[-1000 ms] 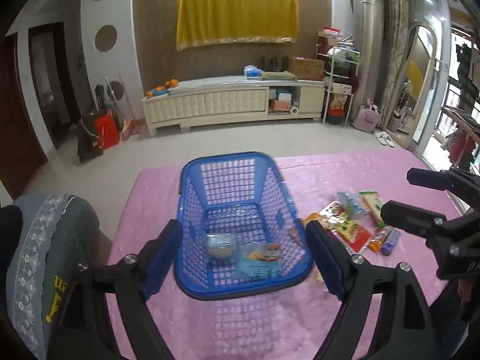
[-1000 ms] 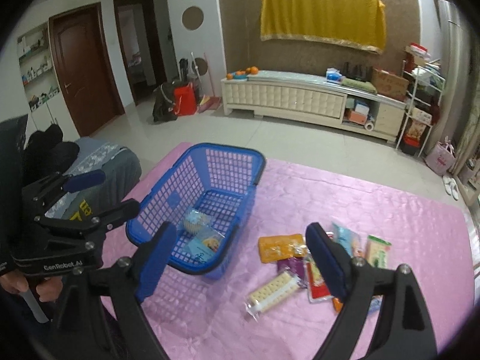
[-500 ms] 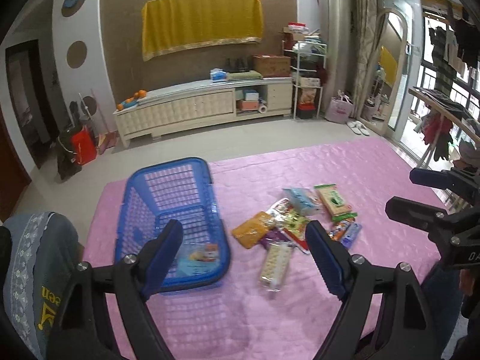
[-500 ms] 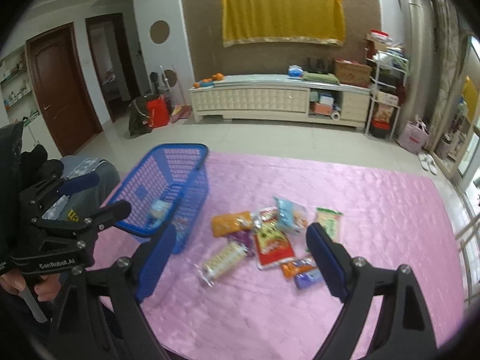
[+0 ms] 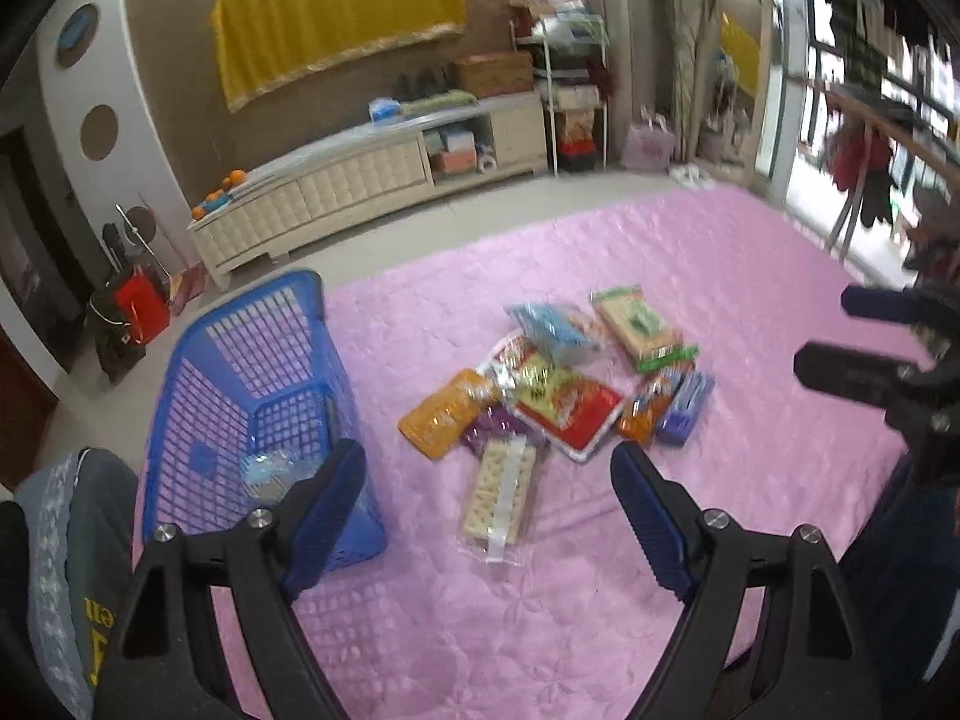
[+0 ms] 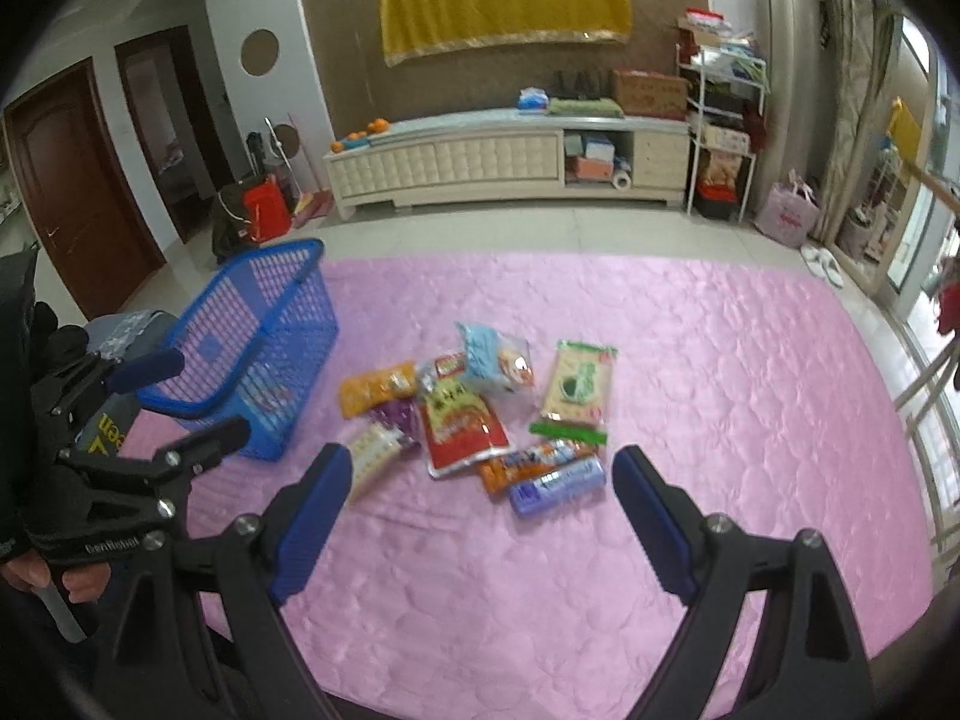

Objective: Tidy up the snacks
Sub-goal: 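Move both grippers back over the remaining snack pile, then grasp the white cracker pack with the left gripper while the right gripper grasps the green-label cracker pack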

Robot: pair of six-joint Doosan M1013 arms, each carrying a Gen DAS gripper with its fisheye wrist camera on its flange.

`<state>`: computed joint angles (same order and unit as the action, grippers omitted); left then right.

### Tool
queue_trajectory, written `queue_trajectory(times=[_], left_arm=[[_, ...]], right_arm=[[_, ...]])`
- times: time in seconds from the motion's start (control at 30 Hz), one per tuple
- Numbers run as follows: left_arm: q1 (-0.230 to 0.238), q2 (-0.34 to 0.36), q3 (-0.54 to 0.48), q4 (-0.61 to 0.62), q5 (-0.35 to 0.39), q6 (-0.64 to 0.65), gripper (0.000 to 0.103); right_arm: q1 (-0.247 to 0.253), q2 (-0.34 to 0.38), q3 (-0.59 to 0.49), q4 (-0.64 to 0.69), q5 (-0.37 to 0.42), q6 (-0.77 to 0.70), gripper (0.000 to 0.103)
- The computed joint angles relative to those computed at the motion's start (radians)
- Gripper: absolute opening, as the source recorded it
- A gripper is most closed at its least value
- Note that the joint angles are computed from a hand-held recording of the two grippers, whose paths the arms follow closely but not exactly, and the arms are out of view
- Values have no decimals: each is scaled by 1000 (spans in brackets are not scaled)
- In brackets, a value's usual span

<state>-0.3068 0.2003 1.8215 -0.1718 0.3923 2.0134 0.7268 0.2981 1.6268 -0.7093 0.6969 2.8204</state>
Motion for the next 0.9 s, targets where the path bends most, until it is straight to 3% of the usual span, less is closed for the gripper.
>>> queue_trajectory(times=[0.2,0.3,0.47,0.9], left_arm=[[-3,65,-23,-35,66,26,82],[-8,104,-43,15,107,-22,82],[-17,155,-60,114,106,-72,82],[22,269,-156,-15,219,5,82]], right_arm=[[-9,33,17,23,21,3,91],[-24,59,19,89,5,-34,91],[-33,91,20,107,-6,-12,91],[-61,152,-5,204,-30,-77,91]])
